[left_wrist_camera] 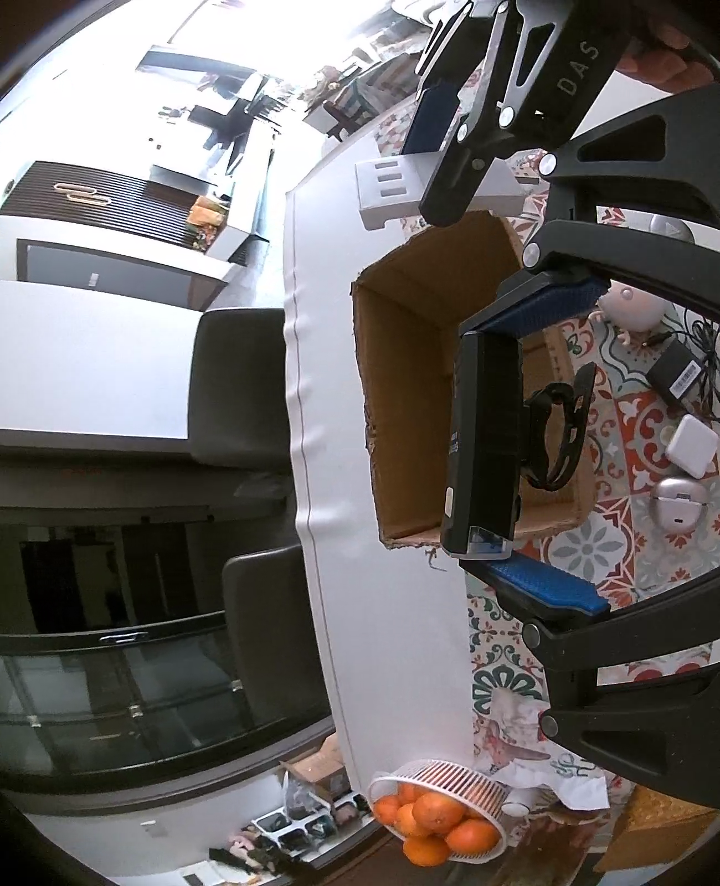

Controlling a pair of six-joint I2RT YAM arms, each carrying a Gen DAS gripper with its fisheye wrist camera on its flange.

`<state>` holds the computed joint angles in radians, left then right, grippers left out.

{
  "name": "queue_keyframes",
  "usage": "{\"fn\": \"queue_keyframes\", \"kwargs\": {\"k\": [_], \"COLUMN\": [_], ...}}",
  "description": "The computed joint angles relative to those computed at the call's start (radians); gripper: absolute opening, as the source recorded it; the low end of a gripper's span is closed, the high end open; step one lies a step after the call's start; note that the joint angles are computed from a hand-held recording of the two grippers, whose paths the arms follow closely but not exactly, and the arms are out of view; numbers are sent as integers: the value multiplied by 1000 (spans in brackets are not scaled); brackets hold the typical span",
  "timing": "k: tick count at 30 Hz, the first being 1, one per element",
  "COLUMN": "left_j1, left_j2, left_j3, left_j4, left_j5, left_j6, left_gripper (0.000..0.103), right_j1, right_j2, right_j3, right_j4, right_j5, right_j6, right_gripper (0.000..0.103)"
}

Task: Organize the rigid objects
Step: 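Carry the white adapter and black bike light over the cardboard box with both grippers, then open both grippers to drop the adapter and bike light into the box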

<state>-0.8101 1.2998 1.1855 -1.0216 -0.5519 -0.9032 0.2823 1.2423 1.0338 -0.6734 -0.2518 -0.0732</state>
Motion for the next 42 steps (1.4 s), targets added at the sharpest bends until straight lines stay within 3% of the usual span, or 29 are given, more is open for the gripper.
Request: {"fn": "queue_keyframes", "kwargs": {"k": [8, 18, 21, 28, 42], "left_j1": [126, 236, 231, 190, -10], "left_j2": [65, 149, 149, 126, 38], "left_j3": [22, 11, 5, -13, 33], "left_j4": [46, 93, 92, 69, -101], "left_j5": [119, 250, 239, 199, 57], "left_j6": [97, 122, 120, 98, -58], "left_gripper": [73, 74, 81, 82, 83], "right_j1": [1, -5, -6, -13, -25], "right_j2": [168, 327, 355, 322, 77], "right_j3": [106, 180, 191, 146, 42], "right_j4": [-13, -27, -40, -28, -61], "right_j5": [-6, -18, -22, 10, 34], "right_j6": [-9, 11, 18, 26, -3], "right_gripper": [50, 51, 57, 57, 57]}}
